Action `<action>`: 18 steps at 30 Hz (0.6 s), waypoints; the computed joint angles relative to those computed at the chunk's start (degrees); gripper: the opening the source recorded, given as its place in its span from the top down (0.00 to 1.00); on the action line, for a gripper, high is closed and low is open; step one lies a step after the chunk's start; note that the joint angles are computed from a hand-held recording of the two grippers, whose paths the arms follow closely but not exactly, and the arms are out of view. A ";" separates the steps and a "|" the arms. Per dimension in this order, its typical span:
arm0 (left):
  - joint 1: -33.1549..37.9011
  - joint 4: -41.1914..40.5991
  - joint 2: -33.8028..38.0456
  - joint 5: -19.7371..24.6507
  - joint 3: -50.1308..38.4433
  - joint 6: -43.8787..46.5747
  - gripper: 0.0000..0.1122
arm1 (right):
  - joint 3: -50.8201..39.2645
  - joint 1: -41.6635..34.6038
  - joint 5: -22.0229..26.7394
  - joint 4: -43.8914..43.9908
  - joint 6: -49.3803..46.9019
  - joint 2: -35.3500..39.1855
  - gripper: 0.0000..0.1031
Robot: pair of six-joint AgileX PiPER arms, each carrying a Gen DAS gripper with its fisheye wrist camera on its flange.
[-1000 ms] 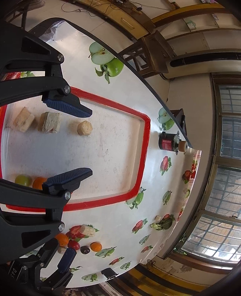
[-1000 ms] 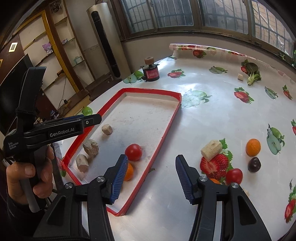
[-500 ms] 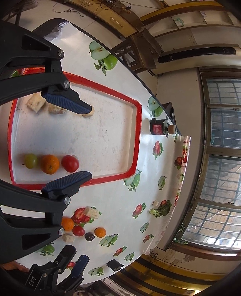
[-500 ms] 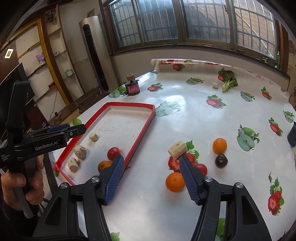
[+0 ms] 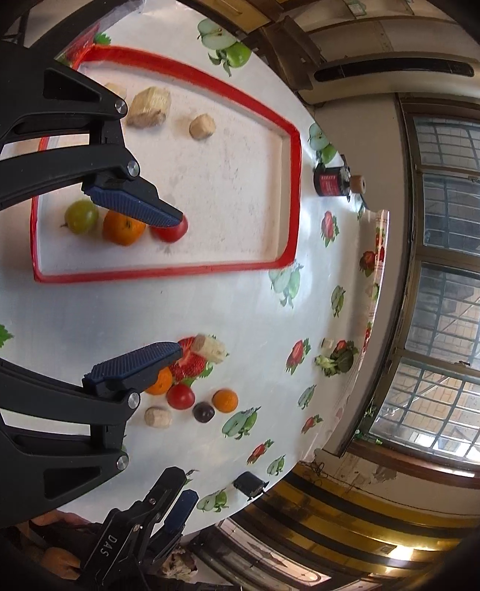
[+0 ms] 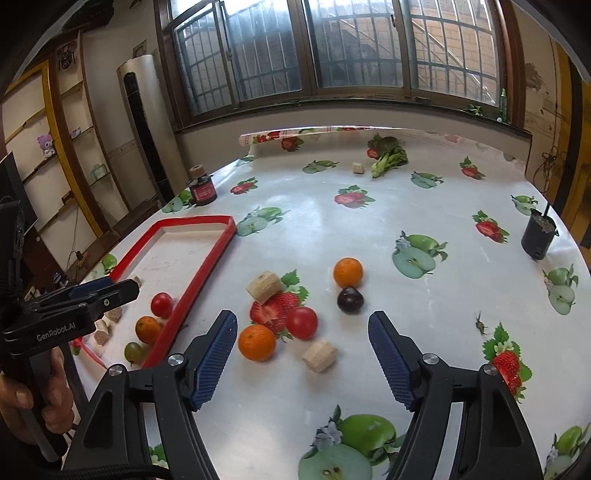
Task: Organize fruits
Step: 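Move both grippers back toward the loose fruits beside the tray, then grasp an orange with the left gripper while the right grasps the dark plum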
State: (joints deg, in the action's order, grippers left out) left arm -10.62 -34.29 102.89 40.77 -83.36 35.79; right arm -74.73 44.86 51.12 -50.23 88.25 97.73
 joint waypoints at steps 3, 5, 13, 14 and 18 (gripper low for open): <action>-1.90 -0.83 -0.76 -2.22 2.25 1.08 0.43 | 2.86 0.03 0.78 -0.60 1.90 -1.72 0.26; -2.99 -0.67 -0.81 -2.16 2.83 1.36 0.43 | 5.35 -0.33 0.06 -1.06 3.56 -3.22 0.26; -5.99 0.37 1.63 1.11 1.64 0.92 0.43 | 11.76 -1.81 -2.82 -2.84 9.10 -6.86 0.26; -6.56 1.18 1.83 1.16 1.50 0.75 0.43 | 12.06 -2.25 -3.38 -2.51 9.01 -6.96 0.26; -8.89 3.05 1.18 -1.94 3.08 2.46 0.43 | 11.47 -4.24 -5.84 -1.22 6.54 -6.04 0.26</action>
State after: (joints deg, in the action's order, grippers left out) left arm -19.51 -31.24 104.08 38.83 -80.28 38.24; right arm -63.26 40.62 45.29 -51.45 94.79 91.69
